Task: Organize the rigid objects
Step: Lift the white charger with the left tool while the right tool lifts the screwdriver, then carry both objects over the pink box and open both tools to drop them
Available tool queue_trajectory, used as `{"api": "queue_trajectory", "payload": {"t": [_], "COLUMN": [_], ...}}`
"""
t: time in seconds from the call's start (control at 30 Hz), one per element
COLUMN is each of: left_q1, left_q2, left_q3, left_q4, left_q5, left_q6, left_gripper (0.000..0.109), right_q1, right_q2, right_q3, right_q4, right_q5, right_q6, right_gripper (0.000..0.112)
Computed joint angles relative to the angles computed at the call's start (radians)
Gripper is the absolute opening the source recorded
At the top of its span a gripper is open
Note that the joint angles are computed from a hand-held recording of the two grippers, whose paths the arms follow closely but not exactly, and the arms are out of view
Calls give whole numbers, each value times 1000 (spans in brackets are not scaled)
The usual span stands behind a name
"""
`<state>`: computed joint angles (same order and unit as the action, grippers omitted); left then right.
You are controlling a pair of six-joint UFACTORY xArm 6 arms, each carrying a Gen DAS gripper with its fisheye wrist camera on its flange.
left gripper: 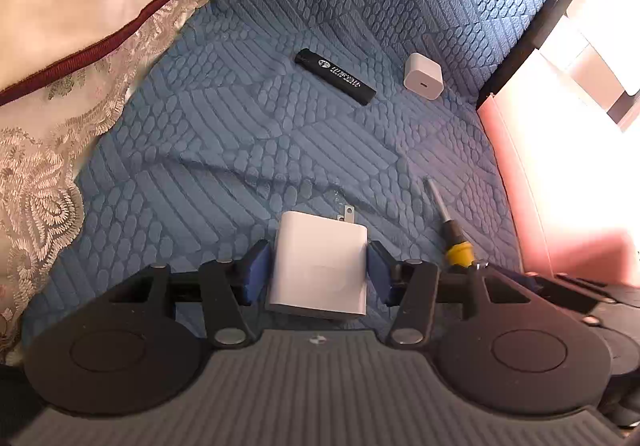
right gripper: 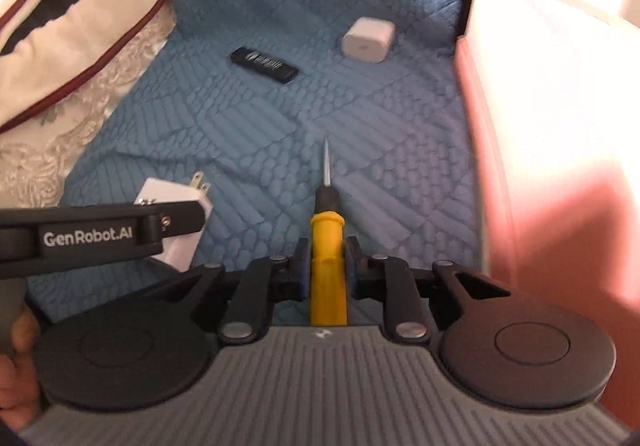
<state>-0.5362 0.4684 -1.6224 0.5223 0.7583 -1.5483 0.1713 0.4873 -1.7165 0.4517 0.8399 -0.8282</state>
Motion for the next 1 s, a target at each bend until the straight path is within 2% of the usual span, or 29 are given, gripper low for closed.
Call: {"api": "queue_trajectory", "payload": {"t": [0.17, 0.57, 0.83, 1.0], "left_q1": [4, 1, -9, -21], "left_q2": [-15, -76, -94, -63], "left_q3": [18, 54, 13, -78], "left_q4": [16, 57, 87, 91], "left_q5": [-2, -79, -65, -32], "left_q6": [-46, -86, -91, -61], "left_gripper": [58, 58, 58, 58], "right_q1": [-19, -49, -82, -105], "right_q2": [-18, -41, -28, -1], "right_q3": [1, -70, -171, -260], "right_q4": [35, 105, 143, 164], "right_q5": [5, 82, 139, 169], "right_q6": [-20, -65, -82, -80], "right_gripper": [21, 21, 21, 21]}}
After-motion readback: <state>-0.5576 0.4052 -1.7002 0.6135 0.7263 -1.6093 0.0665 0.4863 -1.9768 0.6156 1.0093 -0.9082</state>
